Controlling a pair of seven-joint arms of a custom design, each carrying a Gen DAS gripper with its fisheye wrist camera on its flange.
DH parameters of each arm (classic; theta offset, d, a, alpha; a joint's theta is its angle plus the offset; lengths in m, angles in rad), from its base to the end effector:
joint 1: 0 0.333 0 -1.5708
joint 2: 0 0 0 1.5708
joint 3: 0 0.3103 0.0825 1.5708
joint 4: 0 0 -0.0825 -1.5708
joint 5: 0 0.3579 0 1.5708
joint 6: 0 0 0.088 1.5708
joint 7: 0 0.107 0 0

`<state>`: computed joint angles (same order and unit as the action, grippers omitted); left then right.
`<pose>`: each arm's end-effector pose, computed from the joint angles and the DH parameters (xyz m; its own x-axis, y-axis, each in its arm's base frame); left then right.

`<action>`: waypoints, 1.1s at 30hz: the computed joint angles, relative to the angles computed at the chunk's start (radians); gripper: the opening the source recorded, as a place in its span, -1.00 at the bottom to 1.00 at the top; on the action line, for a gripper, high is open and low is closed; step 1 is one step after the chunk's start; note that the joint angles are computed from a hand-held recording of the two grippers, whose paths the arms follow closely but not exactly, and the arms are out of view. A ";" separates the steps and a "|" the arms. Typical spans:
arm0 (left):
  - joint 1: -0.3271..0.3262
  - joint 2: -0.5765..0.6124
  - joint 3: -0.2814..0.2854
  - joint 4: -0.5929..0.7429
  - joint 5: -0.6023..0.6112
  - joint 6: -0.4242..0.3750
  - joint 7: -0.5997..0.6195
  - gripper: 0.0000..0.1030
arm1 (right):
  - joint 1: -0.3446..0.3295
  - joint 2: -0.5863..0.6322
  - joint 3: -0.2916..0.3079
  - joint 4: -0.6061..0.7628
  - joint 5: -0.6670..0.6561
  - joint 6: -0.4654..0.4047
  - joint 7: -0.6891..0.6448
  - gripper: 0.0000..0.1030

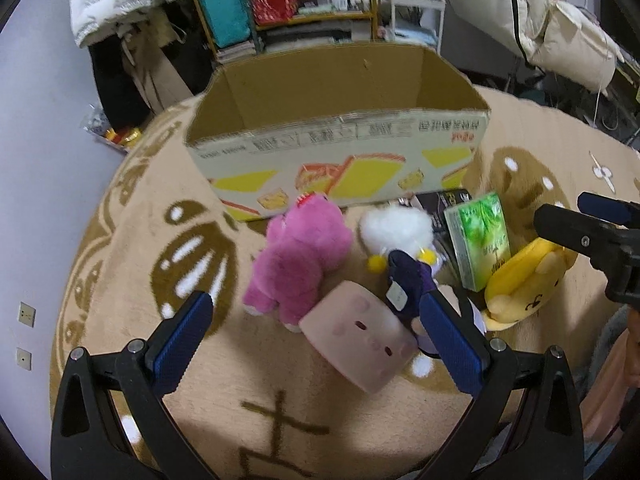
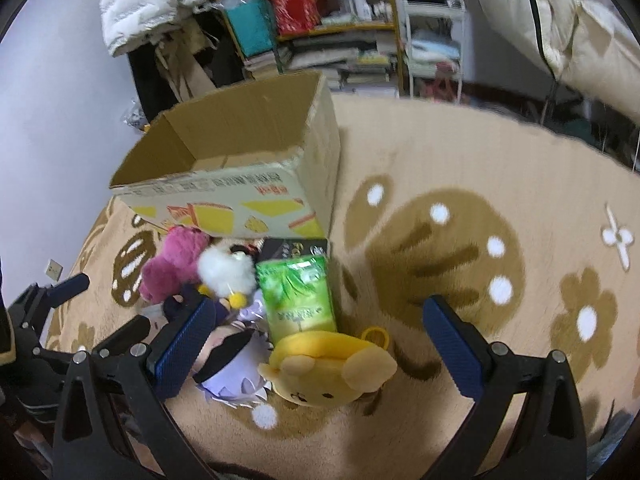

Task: Organize soft objects
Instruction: 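Grasp the pink-white cube plush with the left tool while the right tool grasps the yellow plush dog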

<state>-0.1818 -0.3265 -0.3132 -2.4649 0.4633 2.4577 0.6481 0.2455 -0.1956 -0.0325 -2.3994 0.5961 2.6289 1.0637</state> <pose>0.3882 -0.2151 0.4493 0.1386 -0.9829 -0.1212 -0.8722 -0.0632 -0.4850 0.4719 0.0878 0.4435 0.3098 -0.9145 -0.2603 -0.8661 -0.1584 -0.4741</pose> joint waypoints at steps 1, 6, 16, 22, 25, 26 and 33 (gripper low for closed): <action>-0.008 0.016 0.012 0.007 -0.028 0.001 0.022 0.99 | -0.003 0.007 -0.004 0.007 0.001 -0.015 0.006 1.00; -0.022 0.062 0.043 0.017 -0.124 0.011 0.076 0.99 | -0.026 0.043 -0.002 0.038 -0.016 -0.094 0.045 1.00; -0.023 0.076 0.062 0.004 -0.229 0.038 0.139 0.99 | -0.064 0.095 0.005 0.089 -0.021 -0.252 0.081 1.00; -0.024 0.034 0.058 -0.014 -0.255 0.023 0.155 0.99 | -0.084 0.111 0.009 0.104 -0.027 -0.302 0.096 1.00; -0.025 0.012 0.061 -0.028 -0.278 0.014 0.160 0.98 | -0.086 0.106 0.013 0.102 -0.032 -0.309 0.092 1.00; -0.021 0.009 0.058 -0.029 -0.278 0.002 0.155 0.98 | -0.086 0.105 0.014 0.101 -0.034 -0.311 0.091 0.96; -0.012 0.035 0.060 -0.017 -0.287 -0.017 0.150 0.99 | -0.081 0.108 0.021 0.103 -0.054 -0.324 0.099 0.67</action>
